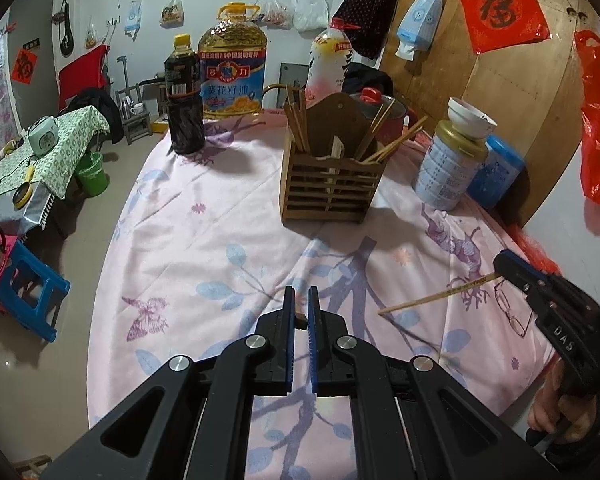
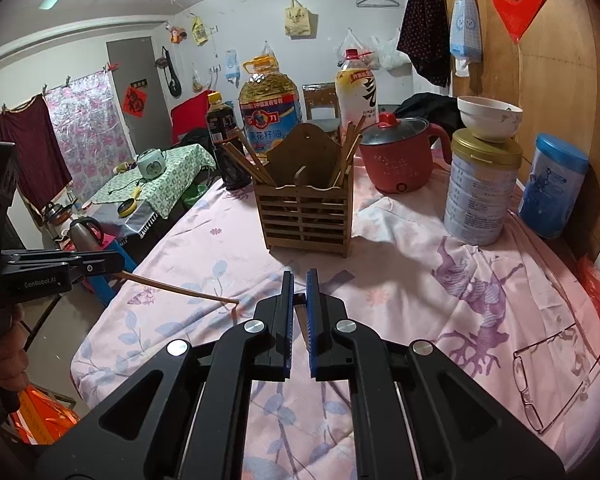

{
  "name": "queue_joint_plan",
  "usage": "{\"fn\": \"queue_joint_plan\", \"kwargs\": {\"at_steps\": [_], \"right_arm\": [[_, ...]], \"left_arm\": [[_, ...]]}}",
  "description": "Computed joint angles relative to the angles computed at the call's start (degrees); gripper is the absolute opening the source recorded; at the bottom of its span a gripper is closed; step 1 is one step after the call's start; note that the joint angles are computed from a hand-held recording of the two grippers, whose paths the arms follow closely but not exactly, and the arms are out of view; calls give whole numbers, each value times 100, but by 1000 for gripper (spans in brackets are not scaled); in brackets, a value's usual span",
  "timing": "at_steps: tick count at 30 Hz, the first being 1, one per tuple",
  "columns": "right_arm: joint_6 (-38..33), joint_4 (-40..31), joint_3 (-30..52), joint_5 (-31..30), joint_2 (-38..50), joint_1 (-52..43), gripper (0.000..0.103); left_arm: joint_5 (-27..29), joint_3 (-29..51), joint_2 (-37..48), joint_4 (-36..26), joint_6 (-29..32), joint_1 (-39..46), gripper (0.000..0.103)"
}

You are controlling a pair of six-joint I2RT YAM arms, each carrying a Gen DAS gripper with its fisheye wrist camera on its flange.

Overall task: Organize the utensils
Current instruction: 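Lift both held chopsticks and carry them over the wooden holder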

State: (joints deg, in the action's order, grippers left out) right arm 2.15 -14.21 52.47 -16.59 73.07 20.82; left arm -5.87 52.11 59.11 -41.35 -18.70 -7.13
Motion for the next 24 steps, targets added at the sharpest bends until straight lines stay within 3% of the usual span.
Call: {"fn": "queue_joint_plan", "kwargs": {"at_steps": [12, 24], "right_arm": [[493, 97, 134, 528, 287, 267, 8], [1208, 207, 303, 1256, 691, 653, 8]], "left_arm": [[583, 82, 674, 670, 683, 517, 9], [1500, 567, 1286, 901, 1553, 1207, 9]]}}
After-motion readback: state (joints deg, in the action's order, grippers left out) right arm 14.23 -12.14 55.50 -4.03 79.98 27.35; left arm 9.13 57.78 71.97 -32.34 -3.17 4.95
